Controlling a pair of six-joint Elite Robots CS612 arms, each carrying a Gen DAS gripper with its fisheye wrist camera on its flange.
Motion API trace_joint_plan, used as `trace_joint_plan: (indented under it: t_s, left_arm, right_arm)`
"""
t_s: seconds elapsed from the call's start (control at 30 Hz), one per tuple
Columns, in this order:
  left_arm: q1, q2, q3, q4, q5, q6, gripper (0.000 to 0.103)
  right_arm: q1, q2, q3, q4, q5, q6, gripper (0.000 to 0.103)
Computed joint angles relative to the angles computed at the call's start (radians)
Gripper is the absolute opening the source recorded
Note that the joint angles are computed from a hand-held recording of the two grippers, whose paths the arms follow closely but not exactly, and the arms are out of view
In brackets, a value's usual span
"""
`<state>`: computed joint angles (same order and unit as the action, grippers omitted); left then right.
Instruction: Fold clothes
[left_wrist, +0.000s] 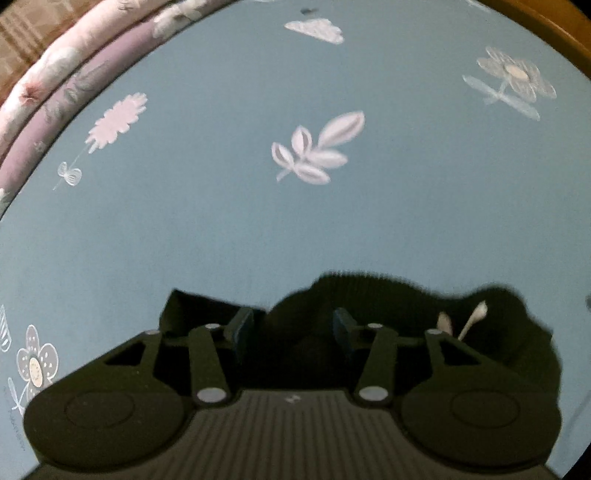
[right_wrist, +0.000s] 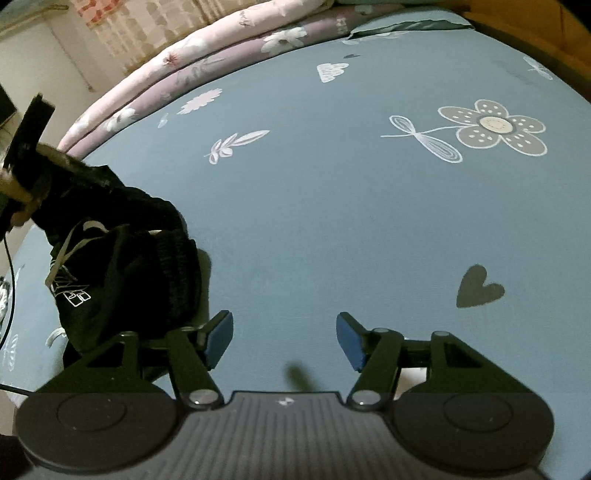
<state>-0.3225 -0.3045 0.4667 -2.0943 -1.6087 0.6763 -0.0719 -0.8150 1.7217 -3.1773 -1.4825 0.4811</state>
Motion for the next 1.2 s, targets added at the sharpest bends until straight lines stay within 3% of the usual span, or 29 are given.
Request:
trace_joint_plan:
  t_s: [0.23, 0.33, 0.43, 0.53, 0.63, 0.7, 0.9, 1.07, 1.2]
  left_arm:
    - [0.047, 0.048, -0.063, 0.118, -0.115, -0.002, 0.061]
    - [0.066, 0.046, -0.04, 0.092, -0.188, 0.011, 0.061]
    - [0.081, 0.033, 0.002, 0.039, -0.252, 0.029, 0.058]
    - [0.089, 0.013, 0.051, -0.013, -0.301, 0.05, 0.041]
    - [0.098, -0.019, 0.111, -0.079, -0.364, 0.065, 0.02]
    - [0.106, -0.035, 0.137, -0.125, -0.416, 0.054, 0.017]
    - [0.124, -0.082, 0.224, -0.251, -0.479, 0.052, 0.014]
    - [0.131, -0.086, 0.244, -0.244, -0.454, 0.039, 0.015]
    - [0.136, -0.062, 0.216, -0.222, -0.45, -0.019, 0.022]
  right_arm:
    - [0.055, -0.012, -0.027, 0.042, -0.105, 0.048, 0.069]
    - [0.074, -0.005, -0.05, 0.054, -0.107, 0.069, 0.069]
    - [0.081, 0.021, -0.081, 0.018, -0.046, 0.074, 0.069]
    - [0.074, 0.065, -0.127, -0.011, 0.027, 0.118, 0.069]
    - [0.08, 0.094, -0.184, 0.05, 0.013, 0.111, 0.069]
    - [0.085, 0.103, -0.205, 0.077, 0.004, 0.092, 0.069]
    - [0.077, 0.124, -0.2, -0.004, 0.014, 0.08, 0.077]
    - [0.036, 0.165, -0.2, -0.094, 0.127, 0.18, 0.077]
    - [0.012, 0.213, -0.224, -0.171, 0.228, 0.257, 0.078]
